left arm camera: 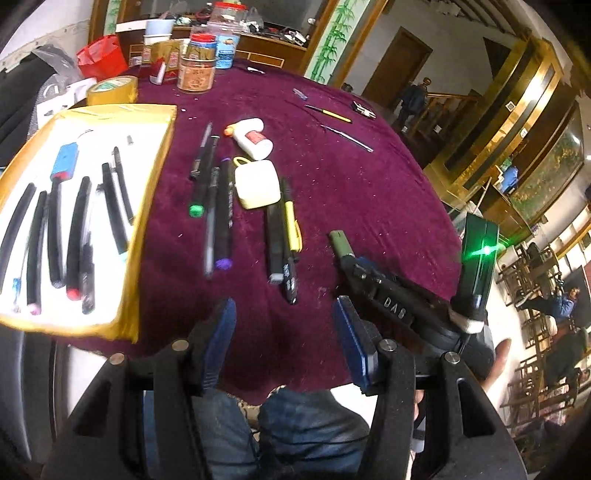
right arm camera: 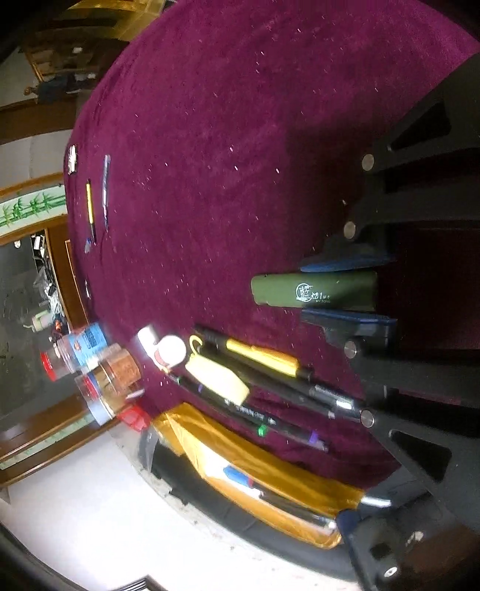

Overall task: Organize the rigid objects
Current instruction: 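Grasp the green cylinder with the right tool, then grasp the orange-barrelled pen with the left tool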

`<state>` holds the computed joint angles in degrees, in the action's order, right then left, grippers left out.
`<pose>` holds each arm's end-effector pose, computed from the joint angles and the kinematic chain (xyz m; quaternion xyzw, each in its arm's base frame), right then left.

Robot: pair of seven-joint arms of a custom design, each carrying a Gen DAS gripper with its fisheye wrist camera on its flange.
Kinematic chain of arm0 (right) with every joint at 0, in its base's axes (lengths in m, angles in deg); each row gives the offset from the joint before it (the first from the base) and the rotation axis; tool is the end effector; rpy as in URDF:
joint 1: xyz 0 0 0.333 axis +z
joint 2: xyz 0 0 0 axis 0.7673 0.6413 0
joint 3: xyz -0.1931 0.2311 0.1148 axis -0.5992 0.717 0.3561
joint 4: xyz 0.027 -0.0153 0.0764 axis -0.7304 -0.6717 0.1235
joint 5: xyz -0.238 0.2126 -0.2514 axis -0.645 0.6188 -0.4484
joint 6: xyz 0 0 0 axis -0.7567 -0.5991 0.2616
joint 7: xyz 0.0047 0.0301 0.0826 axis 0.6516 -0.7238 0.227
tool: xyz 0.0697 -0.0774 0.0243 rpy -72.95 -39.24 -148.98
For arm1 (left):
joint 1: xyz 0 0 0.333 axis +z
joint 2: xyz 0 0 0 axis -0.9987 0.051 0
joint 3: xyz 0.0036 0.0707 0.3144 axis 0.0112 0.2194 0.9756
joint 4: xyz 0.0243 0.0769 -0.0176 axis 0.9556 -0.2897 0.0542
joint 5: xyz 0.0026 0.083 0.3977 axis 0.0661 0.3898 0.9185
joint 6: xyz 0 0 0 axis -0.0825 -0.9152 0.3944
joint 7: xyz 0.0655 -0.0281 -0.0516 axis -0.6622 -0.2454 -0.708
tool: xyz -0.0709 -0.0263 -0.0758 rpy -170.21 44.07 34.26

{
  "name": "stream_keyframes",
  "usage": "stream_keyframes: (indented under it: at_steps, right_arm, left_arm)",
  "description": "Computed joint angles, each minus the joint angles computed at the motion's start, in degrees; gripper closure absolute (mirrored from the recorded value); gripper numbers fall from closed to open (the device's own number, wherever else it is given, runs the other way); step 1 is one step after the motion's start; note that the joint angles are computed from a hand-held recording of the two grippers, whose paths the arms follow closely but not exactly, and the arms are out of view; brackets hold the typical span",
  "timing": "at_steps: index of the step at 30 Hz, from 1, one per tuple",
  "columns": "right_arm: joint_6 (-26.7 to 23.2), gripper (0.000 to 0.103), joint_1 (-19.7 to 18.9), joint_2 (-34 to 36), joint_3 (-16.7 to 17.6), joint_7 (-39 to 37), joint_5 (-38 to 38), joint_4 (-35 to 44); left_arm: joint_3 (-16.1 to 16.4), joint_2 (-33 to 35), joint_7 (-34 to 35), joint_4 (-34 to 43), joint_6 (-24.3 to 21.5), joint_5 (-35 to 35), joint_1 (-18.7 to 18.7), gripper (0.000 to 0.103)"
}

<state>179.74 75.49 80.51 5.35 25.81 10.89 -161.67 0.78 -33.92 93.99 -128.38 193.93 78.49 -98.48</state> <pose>0.5280 0.3818 0.4464 -0.7579 0.5438 -0.0390 0.3582 0.4389 -0.2127 0.5147 -0.7447 0.5830 -0.3041 0.1144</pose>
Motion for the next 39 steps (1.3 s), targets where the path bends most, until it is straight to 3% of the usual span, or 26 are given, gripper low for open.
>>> stream_keyframes:
  at_steps: [4, 10, 15, 20, 21, 23, 28, 35, 39]
  right_arm:
    - [-0.3, 0.085, -0.2, 1.5, 0.1, -0.6, 0.1, 1.9]
    - [-0.3, 0.085, -2.2, 2.2, 2.2, -3.4, 6.2, 2.8]
    - [-0.6, 0.085, -3.1, 2.1, 2.9, -6.8, 10.4, 3.0]
    - [0.6, 0.085, -1.7, 1.8, 0.1, -2.7, 6.3, 2.3]
    - [1.0, 0.085, -2.0, 1.8, 0.2, -2.8, 6.3, 2.1]
    - [2.7, 0.085, -4.9, 2.1, 3.5, -8.5, 12.1, 1.6]
    - [2.7, 0.085, -4.2, 2.5, 2.8, -8.9, 12.7, 2.1]
    - [1.7, 0.085, -6.7, 2.7, 5.3, -15.4, 21.0, 2.8]
    - [1.2, 0.085, -6.0, 2.7, 4.5, -16.4, 22.5, 3.0]
  left_arm:
    - [0.5, 1.6, 0.9, 2.1, -0.1, -0.2, 0.1, 0.050]
    - [0.3, 3.8, 1.3, 4.9, -1.6, 1.2, 0.9, 0.050]
    - [0.8, 9.6, 3.7, 10.6, -3.3, 1.9, 0.9, 0.050]
    - [1.9, 17.9, 9.9, 18.7, -4.7, -0.7, 0.3, 0.050]
    - [2.0, 19.3, 11.1, 20.2, -5.3, -1.0, 0.4, 0.050]
    - [2.1, 22.9, 10.4, 23.7, -7.2, 1.1, 0.7, 0.050]
    - [2.3, 27.9, 12.5, 27.9, -11.0, -2.2, 1.4, 0.065]
    - [2.8, 29.4, 11.3, 29.5, -12.0, 0.0, 1.0, 0.065]
    - [1.5, 27.1, 17.9, 27.0, -11.1, -10.6, 3.0, 0.065]
